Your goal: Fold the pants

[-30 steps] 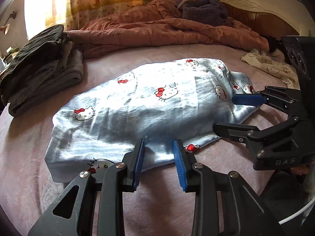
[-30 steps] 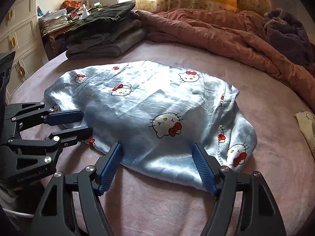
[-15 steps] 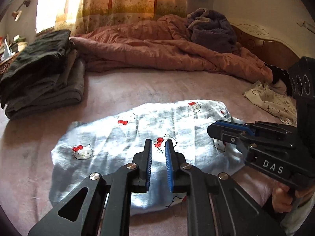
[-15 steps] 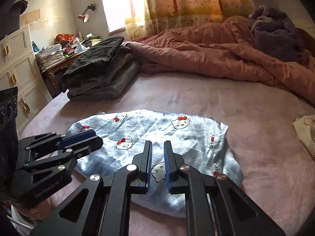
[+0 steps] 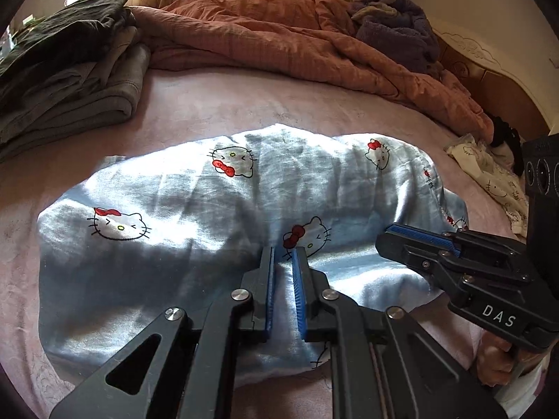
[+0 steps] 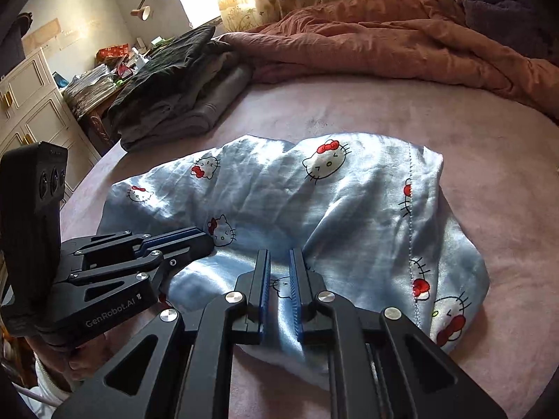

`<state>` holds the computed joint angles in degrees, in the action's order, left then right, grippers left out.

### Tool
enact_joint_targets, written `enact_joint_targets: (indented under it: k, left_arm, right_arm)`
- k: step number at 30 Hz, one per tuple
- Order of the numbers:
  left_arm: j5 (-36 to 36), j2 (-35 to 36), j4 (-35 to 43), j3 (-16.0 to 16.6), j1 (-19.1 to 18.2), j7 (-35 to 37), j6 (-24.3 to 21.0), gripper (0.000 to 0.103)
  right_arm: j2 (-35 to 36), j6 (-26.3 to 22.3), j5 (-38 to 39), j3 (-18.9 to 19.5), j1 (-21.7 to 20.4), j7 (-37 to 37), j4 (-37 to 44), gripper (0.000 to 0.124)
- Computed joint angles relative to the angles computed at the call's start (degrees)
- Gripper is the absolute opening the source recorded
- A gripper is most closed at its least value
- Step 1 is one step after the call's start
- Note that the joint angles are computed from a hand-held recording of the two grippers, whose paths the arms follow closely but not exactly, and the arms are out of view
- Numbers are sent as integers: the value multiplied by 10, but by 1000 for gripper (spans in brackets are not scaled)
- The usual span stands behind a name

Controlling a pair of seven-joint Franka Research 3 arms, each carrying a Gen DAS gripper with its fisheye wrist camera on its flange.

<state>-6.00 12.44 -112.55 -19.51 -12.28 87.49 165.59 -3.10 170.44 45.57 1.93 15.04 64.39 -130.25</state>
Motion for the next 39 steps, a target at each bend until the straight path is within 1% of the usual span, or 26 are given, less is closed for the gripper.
enact_joint_targets:
  k: [2,4,5,6,7,8,9,10,12,13,16,17,18,20,22,24,25,27,28,31,33,34,35,36,38,39]
  left_arm:
    - [3,-7,-6,1,0,2,15,12]
    - [66,-14,-8,30,-26,-37,32,12]
    - [124,-14,-3,58,-49,-82,41,12]
    - [168,-10,9,74,-61,-119,45,12]
    - [171,-3,22,71,-56,-122,46,12]
    - [155,7,38,53,-40,-107,44,12]
    - [144,20,59,42,-29,-96,35,12]
    - [151,36,87,47,-33,-107,14,12]
    - [197,78,155,84,-58,-159,-53,12]
    - [200,95,178,88,-57,-175,-78,12]
    - [179,131,210,74,-33,-176,-105,12]
    - [164,134,208,62,-20,-164,-101,12]
    - [152,134,204,52,-11,-153,-95,12]
    - [169,130,203,62,-21,-156,-95,12]
    - [194,117,188,75,-32,-172,-82,12]
    - [205,87,146,76,-29,-178,-42,12]
    - [223,69,122,87,-35,-196,-19,14]
    - [276,28,72,115,-52,-246,23,28]
    - [284,7,46,114,-47,-257,42,28]
    - [250,-53,-32,83,-11,-240,90,28]
    - [228,-88,-77,74,0,-233,115,29]
    - [205,-103,-98,67,4,-218,125,29]
    - [187,-116,-114,64,5,-208,129,33]
    - [182,-127,-127,65,3,-209,129,39]
    - [152,-148,-155,68,-7,-193,130,43]
    - [109,-156,-168,76,-22,-162,129,45]
  right_arm:
    - [-6,10,23,0,5,-21,0,12]
    - [-11,34,31,0,8,-29,3,12]
    - [-11,51,0,3,3,-3,4,12]
    - [-9,64,-65,11,-11,57,5,12]
    - [-5,71,-144,20,-31,131,9,12]
    - [1,68,-221,26,-50,205,16,12]
    - [10,60,-275,25,-61,261,29,12]
    - [20,52,-302,19,-63,291,43,12]
    - [42,27,-376,3,-65,372,70,12]
    - [55,8,-407,-7,-62,405,86,12]
    - [88,-23,-420,-25,-58,436,110,12]
    - [98,-31,-392,-20,-63,414,115,12]
    - [106,-33,-340,-8,-74,371,117,12]
    - [106,-9,-267,7,-85,311,108,12]
    - [97,1,-240,6,-81,289,101,12]
    - [78,20,-222,3,-76,277,83,12]
    - [68,26,-194,7,-78,252,75,12]
    - [39,36,-112,12,-78,181,52,12]
    - [22,42,-67,10,-71,143,39,12]
    - [-31,51,27,-11,-39,66,-4,12]
    - [-66,56,59,-25,-19,53,-35,13]
    - [-82,57,83,-36,-4,42,-50,19]
    - [-100,57,135,-60,28,1,-61,26]
    - [-116,55,191,-81,57,-43,-70,27]
    - [-146,38,253,-94,79,-87,-92,29]
    - [-158,22,273,-95,83,-99,-102,30]
